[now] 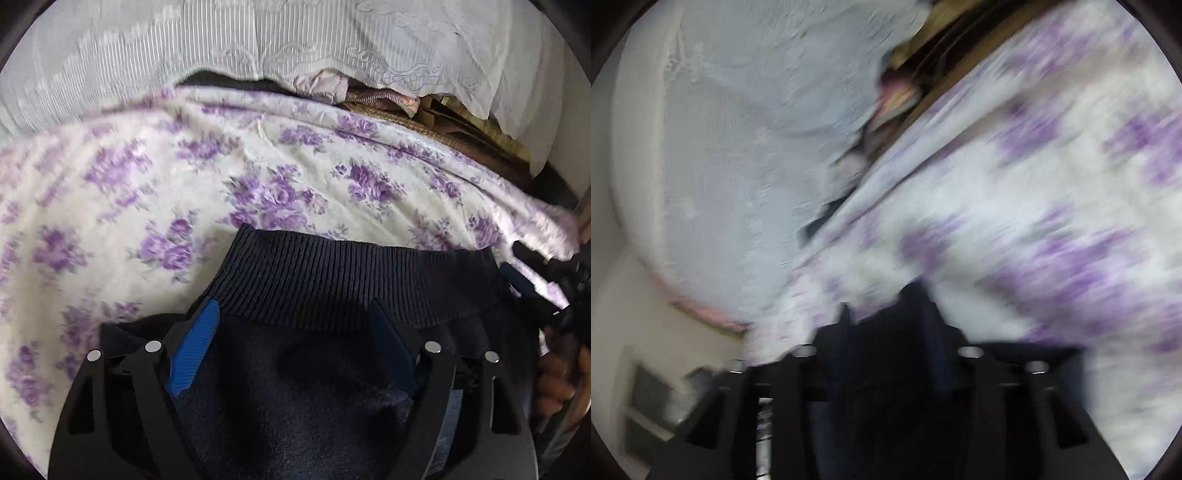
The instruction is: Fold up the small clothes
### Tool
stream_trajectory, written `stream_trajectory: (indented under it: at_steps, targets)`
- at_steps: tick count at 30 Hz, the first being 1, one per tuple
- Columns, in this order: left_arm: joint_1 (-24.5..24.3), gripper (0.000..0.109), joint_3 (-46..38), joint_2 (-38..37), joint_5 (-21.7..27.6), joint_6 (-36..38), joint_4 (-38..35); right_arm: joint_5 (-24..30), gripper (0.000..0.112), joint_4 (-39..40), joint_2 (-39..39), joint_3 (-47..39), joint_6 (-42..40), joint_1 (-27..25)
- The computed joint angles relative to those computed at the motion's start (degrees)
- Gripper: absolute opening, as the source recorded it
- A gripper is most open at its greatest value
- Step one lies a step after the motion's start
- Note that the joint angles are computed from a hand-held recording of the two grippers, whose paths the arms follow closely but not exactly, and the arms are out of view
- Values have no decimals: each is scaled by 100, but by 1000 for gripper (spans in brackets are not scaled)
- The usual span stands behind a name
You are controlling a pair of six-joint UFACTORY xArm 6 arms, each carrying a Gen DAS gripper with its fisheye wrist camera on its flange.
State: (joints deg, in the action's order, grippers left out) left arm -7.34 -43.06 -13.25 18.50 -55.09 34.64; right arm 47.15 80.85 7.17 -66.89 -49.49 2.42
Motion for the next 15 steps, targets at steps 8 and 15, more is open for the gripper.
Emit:
stream_trajectory:
  at_steps: [8, 15]
  targets:
    - [123, 84, 318, -567, 593, -1322, 1176, -664, 55, -3, -654, 589, -671, 40]
    - [-62, 85, 715, -1135, 798, -1574, 1501, 340, 56, 54, -1475, 1103, -1224, 302]
